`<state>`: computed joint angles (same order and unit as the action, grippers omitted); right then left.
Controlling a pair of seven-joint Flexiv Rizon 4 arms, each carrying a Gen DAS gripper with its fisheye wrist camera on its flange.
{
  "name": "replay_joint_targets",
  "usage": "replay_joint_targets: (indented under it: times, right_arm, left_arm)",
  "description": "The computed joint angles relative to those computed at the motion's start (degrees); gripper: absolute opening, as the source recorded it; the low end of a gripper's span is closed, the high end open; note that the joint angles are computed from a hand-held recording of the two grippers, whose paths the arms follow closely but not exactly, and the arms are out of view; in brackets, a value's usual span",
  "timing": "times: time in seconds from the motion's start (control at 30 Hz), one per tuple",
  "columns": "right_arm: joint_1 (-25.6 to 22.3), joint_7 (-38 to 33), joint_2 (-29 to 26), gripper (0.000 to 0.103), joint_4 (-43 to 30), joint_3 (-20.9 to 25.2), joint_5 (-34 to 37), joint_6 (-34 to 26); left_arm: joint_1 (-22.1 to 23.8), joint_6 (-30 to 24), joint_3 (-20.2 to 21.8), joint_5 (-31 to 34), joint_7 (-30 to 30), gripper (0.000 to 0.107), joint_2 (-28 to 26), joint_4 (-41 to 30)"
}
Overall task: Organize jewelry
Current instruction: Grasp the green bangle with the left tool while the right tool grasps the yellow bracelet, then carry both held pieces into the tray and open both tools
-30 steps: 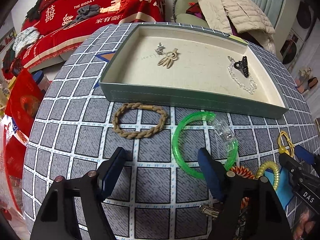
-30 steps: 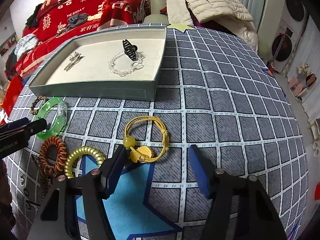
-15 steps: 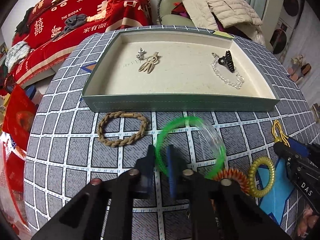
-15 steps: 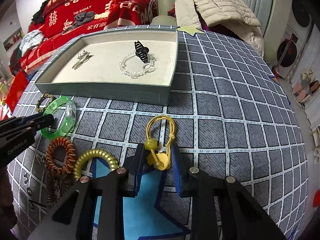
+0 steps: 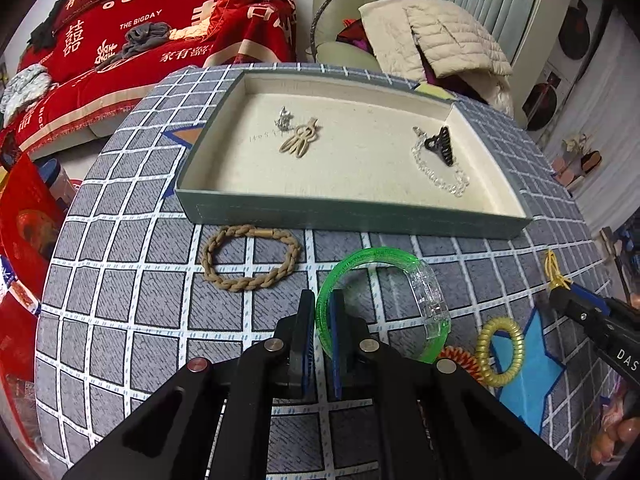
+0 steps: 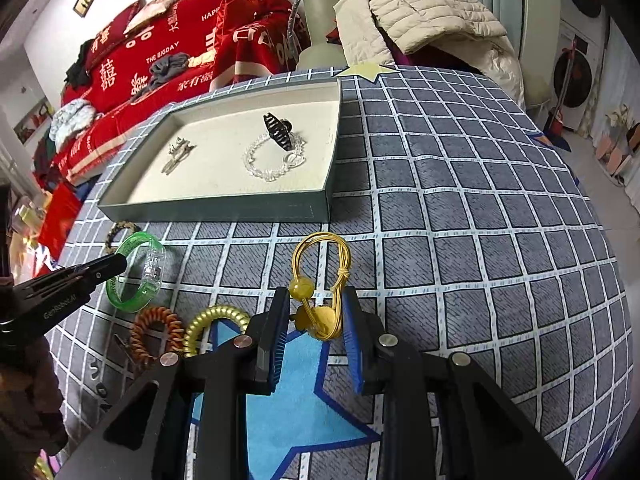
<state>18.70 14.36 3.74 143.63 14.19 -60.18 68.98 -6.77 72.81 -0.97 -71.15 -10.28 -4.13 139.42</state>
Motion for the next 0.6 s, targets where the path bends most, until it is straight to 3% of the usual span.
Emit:
replay_joint_targets:
  times: [0.6]
  right_arm:
    - [-0.8,-2.3,-0.1,0.028,-4.6,-0.4,-1.4,0.5]
  left_arm:
    - [1.3,-6.2,1.9,-0.8,1.6,0.029,3.2,-3.0]
